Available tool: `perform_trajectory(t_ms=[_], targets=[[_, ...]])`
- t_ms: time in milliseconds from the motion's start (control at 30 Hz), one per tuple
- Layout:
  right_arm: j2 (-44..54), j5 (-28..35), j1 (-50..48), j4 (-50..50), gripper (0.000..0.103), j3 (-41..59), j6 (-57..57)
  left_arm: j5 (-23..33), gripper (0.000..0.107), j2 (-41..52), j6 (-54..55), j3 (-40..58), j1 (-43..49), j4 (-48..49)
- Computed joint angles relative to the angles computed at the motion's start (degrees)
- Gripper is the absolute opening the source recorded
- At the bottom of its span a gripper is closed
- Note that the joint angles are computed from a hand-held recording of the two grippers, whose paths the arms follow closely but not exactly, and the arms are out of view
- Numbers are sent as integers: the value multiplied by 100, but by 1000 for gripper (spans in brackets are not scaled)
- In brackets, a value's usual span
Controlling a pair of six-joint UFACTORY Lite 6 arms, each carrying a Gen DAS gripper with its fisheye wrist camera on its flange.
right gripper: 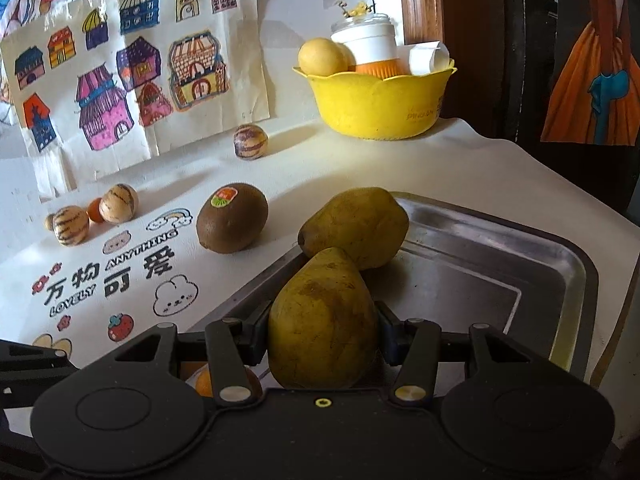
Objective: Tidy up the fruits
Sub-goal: 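Open the left gripper over the tray while the right gripper releases the pear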
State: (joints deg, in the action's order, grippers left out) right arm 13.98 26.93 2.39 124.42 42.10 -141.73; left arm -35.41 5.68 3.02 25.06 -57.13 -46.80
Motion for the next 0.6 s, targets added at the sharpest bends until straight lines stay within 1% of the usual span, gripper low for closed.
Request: perform_trajectory(t_ms=[133,300,467,600], targets=[[51,-47,19,-36,54,37,57,29,31,-45,-58,-56,-31,-56],[-177,165,-51,117,56,-160,-157,53,37,-166,-115,-146,-72,-69],[-668,187,-93,-74,65,-481,-76,-1,55,-684,175,-431,-374,-625],[-1176,258,-150,-69,74,-846,-68,-196,65,-1382,833,-810,-799,-1703]])
